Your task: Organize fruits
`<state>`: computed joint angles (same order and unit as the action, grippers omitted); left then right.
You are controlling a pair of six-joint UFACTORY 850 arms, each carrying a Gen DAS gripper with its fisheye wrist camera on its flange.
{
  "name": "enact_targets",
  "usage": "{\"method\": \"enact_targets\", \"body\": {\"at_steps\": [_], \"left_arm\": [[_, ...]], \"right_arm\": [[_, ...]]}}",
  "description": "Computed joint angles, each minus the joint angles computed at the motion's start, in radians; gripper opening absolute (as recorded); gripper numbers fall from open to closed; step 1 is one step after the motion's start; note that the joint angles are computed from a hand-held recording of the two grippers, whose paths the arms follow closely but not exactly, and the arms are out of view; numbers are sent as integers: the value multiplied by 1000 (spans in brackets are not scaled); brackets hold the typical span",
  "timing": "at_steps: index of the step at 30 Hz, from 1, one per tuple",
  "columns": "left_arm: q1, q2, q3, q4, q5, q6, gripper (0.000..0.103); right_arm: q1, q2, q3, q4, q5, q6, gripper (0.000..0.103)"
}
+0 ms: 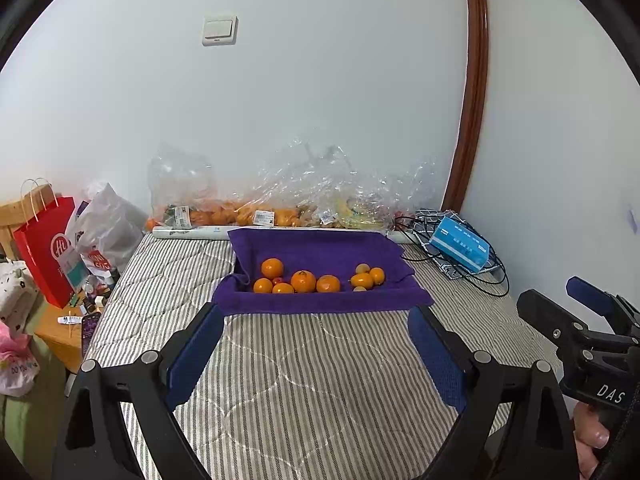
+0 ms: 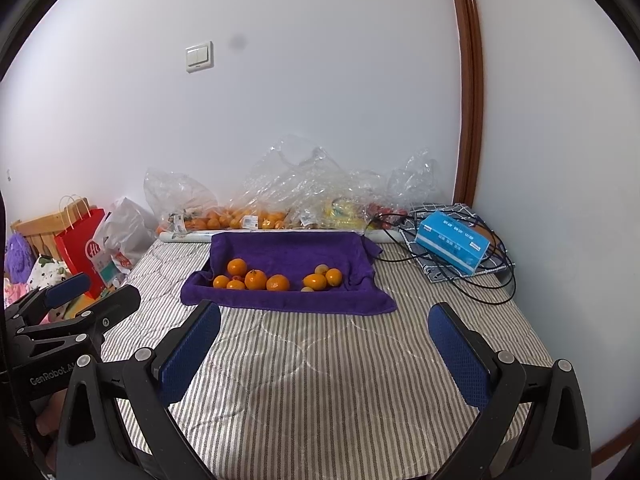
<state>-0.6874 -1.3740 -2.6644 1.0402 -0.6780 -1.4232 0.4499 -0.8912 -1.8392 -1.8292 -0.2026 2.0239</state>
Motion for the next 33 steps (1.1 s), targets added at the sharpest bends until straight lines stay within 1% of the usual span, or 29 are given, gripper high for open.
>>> {"method": "enact_targets", "body": {"at_steps": [33], "left_arm": [[2,46,78,42,12,-53,93]], "right_arm": [[7,-2,0,8,-7,-11,102]]}}
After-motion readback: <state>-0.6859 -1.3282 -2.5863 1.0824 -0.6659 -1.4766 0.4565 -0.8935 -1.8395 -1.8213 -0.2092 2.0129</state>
